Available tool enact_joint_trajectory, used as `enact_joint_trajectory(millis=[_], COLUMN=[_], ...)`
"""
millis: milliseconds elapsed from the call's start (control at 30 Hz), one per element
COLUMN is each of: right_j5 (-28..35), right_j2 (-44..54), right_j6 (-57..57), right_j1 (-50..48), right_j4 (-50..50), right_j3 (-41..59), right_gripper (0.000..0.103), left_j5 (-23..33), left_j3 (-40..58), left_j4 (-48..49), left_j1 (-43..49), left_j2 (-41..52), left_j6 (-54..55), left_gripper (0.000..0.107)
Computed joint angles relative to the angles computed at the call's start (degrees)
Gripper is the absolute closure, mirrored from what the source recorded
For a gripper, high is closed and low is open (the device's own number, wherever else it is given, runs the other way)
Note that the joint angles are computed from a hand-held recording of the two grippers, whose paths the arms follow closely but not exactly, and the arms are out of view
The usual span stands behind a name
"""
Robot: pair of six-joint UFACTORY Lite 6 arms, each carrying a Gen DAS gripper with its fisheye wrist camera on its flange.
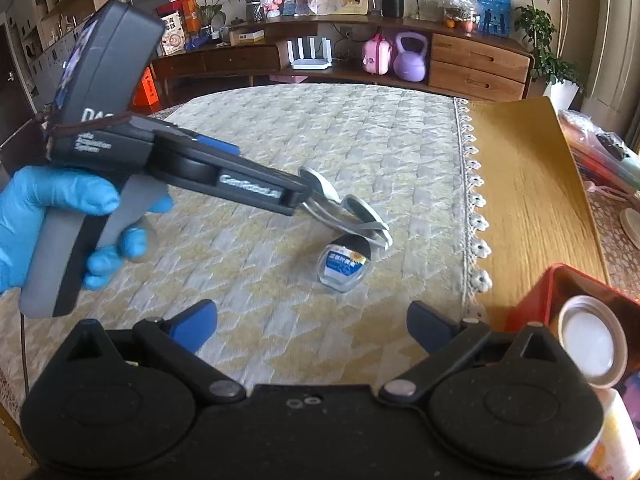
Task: Organize rigid objects
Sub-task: 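Move both tools back toward the white sunglasses on the table, then grasp the white sunglasses with the left tool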
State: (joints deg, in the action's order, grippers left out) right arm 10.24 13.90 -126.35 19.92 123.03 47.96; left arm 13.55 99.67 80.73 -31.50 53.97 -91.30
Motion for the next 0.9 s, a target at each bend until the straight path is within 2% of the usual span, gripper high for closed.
enact_joint_trajectory(millis=[167,300,433,733,833,900], right_j5=[-0.7,-0.9,-1.5,-3.3,-3.7,-4.0], right_j2=[4.7,8.2,11.3,18.7,20.2,21.2], right_j6=[-8.0,-8.9,-16.2,-24.5,-31.3,-36.5], right_j1=[0.5,0.4,0.7,1.3,1.8,2.2], right_j4=[7.8,8.4,16.3,25.4,32.7,38.1], right_j3=[4.0,7.2,9.8,16.9,18.2,19.0], right_gripper=[0.005,0.011,0.016,0.031,0.033,0.039], left_j5=[-0.1,1.0,0.9,1.6,1.2,1.5], left_j3=[5.8,10.1,13.3,15.5,14.5,13.8], left_j4=[-4.6,-5.5,-7.8,1.7,7.1,11.3], left_j1=[-0.1,-0.4,-0.2,-0.3,-0.4,-0.6], left_j2=[4.8,8.1,10.9,13.7,13.5,13.3], left_j6=[5.7,7.5,9.8,0.7,-3.7,-7.6], left_gripper=[0.020,0.020,0.020,0.020,0.021,0.021])
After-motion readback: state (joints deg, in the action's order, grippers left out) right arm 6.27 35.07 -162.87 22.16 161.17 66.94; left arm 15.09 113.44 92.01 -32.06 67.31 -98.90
